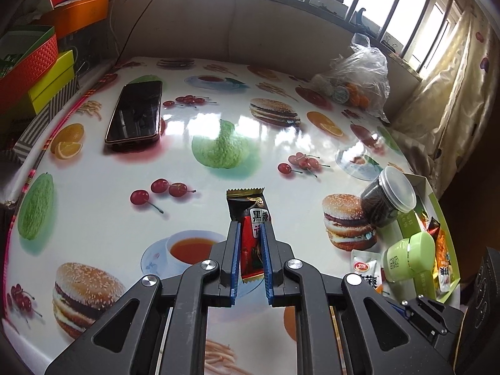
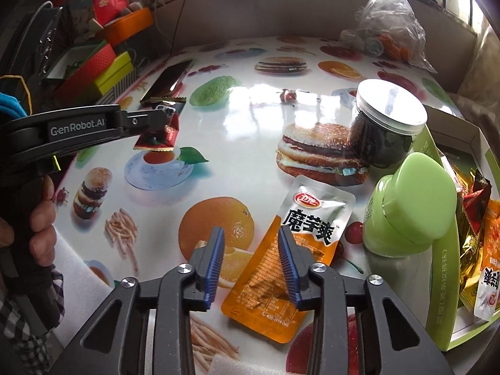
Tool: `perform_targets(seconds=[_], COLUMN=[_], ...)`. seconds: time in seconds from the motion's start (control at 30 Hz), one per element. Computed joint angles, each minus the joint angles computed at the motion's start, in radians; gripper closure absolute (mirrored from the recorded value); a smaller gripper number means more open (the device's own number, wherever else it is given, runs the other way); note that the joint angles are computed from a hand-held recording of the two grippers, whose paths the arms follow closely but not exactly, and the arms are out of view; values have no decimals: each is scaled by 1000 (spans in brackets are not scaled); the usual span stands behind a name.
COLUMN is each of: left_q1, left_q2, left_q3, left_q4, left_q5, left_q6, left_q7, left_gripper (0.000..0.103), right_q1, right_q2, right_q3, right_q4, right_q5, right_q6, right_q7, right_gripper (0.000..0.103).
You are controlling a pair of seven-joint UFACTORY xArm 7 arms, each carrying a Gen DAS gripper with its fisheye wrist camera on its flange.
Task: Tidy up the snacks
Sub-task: 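Lift the red packet with the left tool while the right tool grasps the orange pouch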
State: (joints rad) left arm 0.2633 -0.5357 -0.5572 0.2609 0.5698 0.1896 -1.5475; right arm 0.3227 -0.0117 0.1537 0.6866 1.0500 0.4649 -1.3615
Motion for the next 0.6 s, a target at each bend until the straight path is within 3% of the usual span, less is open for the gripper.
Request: perform_targets(seconds=[0.17, 0.43, 0.6], left_q1=[-33, -36, -38], left_q2=[-24, -19, -19], left_q3=[11, -8, -14], left_q4=[-23, -33, -34], left_q5=[-21, -41, -54], left_q6=[3, -18, -22], left_q7=[-4, -9, -2], left_gripper=[90, 90, 90], right_q1=[1, 0, 15], right_q2=[-49, -24, 4], right_q3=[-12, -20, 3], right_q4=[-42, -45, -31], right_q5=[52, -71, -49], right_q6=[-17, -62, -104], right_q7=[-68, 105, 109], right_gripper=[61, 60, 51])
